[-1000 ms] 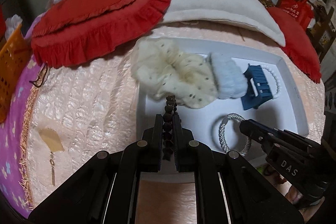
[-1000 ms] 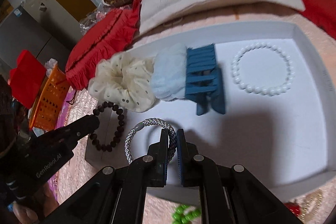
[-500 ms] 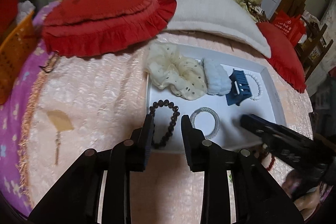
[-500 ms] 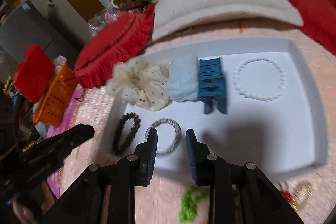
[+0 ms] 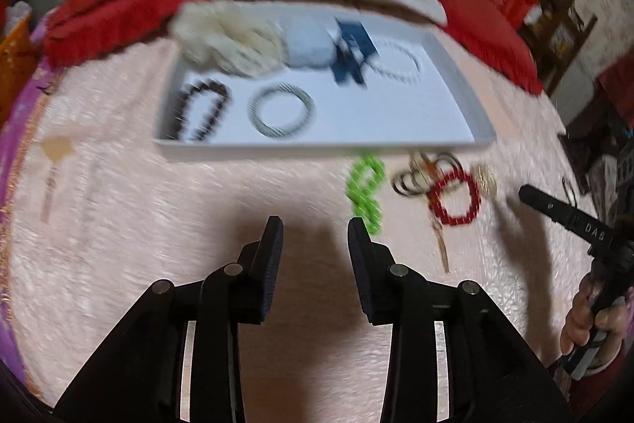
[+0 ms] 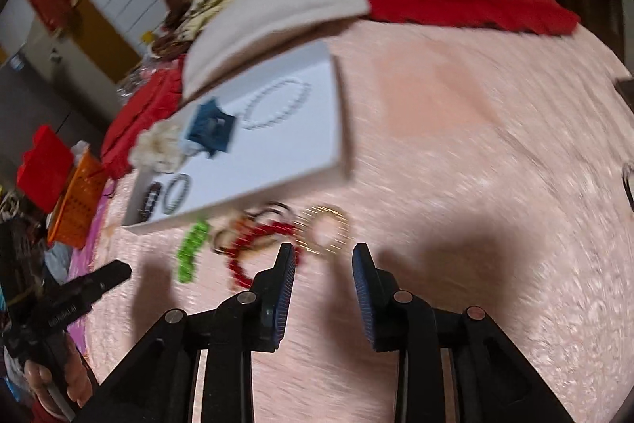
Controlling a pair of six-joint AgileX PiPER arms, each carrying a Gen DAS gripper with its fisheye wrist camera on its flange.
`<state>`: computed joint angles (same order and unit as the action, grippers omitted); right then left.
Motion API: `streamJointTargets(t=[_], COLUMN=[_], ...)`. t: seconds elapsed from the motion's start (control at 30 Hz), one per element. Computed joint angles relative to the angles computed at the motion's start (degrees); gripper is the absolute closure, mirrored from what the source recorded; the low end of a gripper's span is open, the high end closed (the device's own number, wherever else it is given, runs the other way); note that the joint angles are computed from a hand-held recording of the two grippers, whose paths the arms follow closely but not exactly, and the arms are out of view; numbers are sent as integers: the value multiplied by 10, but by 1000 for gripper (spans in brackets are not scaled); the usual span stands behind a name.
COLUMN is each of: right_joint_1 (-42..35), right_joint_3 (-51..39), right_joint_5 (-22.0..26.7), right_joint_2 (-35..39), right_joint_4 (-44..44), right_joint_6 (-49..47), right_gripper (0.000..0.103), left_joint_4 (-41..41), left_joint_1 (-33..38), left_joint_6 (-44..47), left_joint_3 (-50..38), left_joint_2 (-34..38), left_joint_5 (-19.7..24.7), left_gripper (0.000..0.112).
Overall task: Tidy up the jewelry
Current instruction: 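Grasp the green bead bracelet with the left tool while the right tool grasps the clear coil tie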
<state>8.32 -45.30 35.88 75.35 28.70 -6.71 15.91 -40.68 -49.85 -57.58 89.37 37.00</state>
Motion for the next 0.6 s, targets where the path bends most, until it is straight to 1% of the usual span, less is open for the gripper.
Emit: streamJointTargets(t=[0.13,0.33,0.37,0.43,0.5,0.53,0.57,0.6], right_joint_1=[-13,-11,-2,22,54,71,83,90], right_joint_3=[21,16,9,-3,-12,-17,-20,-22], right_joint_5=[-30,-58,-65,-78,-99,-106,-111,-112], right_joint_2=[10,45,54,72,85,89,92,94], right_joint_4=[-1,50,40,8,-53,-100,-139,-159], right_joint_6=[-25,-90,-82,-52,6,50,86,107], right_gripper=[75,75,75,75,75,75,78,85], left_joint_4=[39,32,22,46,63,71,69,63], left_joint_1=[-21,-14,-11,-17,-26,-31,-32,-30], left_joint_6=[-28,-5,5,-18,-27,-31,-30,-27], left_joint_3=[-37,-95,-101,-103,-108,-109,-107,-99], left_joint_2=[61,135,144,150,154,155,151,143], left_joint_5=[-6,-8,-10,-13,-3,3,5,-2], left_gripper=[79,80,80,80,97,104,104,104])
